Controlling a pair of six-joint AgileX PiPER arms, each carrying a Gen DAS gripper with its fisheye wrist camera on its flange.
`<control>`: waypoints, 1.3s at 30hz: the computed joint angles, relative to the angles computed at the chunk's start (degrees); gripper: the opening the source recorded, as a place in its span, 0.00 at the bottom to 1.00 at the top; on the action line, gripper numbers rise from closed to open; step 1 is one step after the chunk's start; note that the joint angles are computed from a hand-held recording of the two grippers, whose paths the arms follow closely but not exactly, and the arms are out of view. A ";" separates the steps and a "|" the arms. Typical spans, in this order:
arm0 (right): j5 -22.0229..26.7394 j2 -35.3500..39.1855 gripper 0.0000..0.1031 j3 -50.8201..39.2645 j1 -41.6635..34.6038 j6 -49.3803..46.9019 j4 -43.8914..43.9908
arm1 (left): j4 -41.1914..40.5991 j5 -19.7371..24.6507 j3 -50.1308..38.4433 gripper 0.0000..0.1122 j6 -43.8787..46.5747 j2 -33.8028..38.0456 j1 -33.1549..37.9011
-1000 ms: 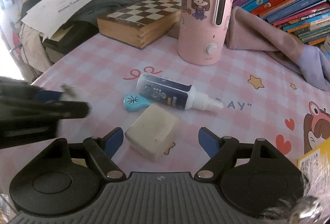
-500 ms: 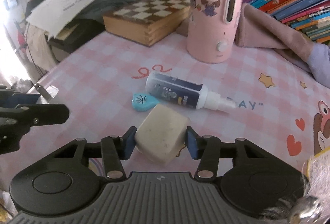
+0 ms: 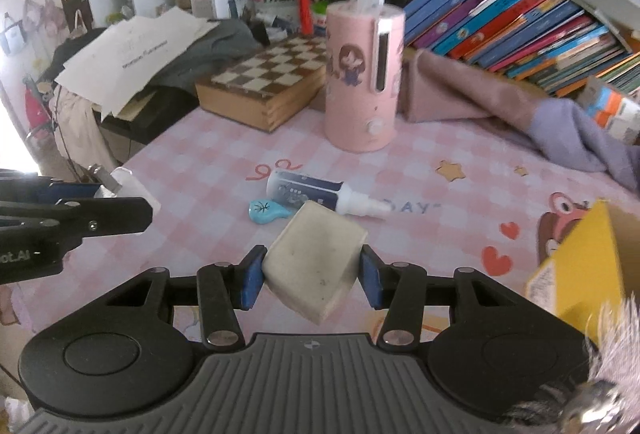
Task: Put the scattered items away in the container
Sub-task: 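Carry the charger plug and sponge with both tools toward the yellow box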
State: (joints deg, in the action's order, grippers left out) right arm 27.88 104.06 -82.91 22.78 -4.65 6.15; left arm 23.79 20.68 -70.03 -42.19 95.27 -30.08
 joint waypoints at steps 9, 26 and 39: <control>-2.29 -11.77 0.45 11.56 2.50 9.82 -7.11 | 3.18 -2.39 7.09 0.22 -4.06 -7.32 -3.77; 0.96 -27.83 0.45 27.67 14.18 41.80 -30.61 | 11.97 -0.61 19.80 0.22 -15.45 -21.20 -12.36; 13.93 -40.45 0.44 39.65 31.37 71.02 -46.86 | 18.55 4.55 27.37 0.22 -27.43 -28.62 -25.00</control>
State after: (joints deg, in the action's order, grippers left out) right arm 41.80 63.61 -43.26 54.15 66.37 -40.72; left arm 42.34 25.23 -42.66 -69.63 66.65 -55.09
